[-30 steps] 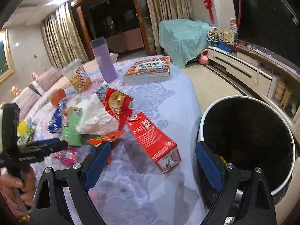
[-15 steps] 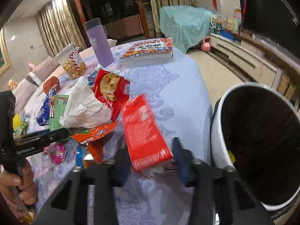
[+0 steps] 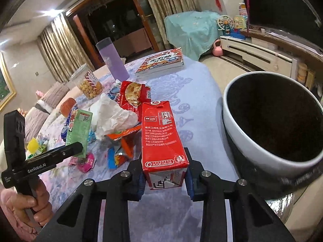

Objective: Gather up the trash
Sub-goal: 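Grasp the red milk carton with the right tool while the left tool grasps the green milk carton, then carry both milk cartons over the trash bin with both tools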

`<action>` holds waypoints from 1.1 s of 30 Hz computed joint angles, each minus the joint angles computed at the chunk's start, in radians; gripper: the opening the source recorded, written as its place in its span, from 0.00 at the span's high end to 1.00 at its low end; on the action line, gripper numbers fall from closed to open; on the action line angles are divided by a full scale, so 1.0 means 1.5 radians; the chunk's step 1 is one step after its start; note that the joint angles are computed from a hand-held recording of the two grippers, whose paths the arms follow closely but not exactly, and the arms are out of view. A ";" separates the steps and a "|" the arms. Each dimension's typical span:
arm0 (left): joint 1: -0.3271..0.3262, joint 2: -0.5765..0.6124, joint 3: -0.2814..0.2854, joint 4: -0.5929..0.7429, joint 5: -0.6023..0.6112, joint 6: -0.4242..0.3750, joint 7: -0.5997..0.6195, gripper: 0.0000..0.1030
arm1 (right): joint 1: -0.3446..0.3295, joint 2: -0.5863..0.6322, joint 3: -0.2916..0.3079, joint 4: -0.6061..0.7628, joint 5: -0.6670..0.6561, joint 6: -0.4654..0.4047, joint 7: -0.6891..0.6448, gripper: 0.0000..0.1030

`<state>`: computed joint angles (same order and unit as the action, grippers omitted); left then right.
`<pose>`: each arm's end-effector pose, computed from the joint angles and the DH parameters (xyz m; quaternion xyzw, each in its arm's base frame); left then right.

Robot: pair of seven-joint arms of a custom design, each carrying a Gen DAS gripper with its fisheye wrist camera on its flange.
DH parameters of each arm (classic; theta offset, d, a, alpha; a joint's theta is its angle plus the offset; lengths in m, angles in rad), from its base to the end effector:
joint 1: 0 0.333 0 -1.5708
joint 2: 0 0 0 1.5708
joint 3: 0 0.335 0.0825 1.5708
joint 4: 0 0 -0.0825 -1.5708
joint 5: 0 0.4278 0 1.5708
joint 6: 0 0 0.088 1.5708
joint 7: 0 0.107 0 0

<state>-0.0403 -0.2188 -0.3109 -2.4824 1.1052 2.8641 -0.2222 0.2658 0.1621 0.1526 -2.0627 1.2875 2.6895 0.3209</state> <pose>0.4563 -0.2208 0.3976 -0.7756 0.4974 -0.3105 0.2339 0.5961 0.2283 0.3812 -0.7949 0.4294 -0.0268 0.4278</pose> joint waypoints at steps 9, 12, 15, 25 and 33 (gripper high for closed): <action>-0.021 0.021 -0.008 0.031 -0.003 0.018 0.037 0.51 | -0.002 -0.040 -0.015 -0.038 0.061 0.002 -0.024 0.69; -0.032 0.037 -0.006 0.046 -0.008 0.020 0.052 0.51 | 0.000 -0.051 -0.022 -0.048 0.074 0.006 -0.034 0.69; -0.045 0.055 -0.003 0.065 -0.010 0.022 0.067 0.51 | 0.000 -0.059 -0.029 -0.057 0.075 0.012 -0.032 0.69; -0.099 0.121 0.022 0.131 -0.047 0.024 0.145 0.51 | -0.005 -0.080 -0.047 -0.077 0.101 0.029 -0.039 0.69; -0.140 0.161 0.045 0.173 -0.075 0.017 0.199 0.51 | -0.014 -0.083 -0.056 -0.076 0.112 0.047 -0.041 0.69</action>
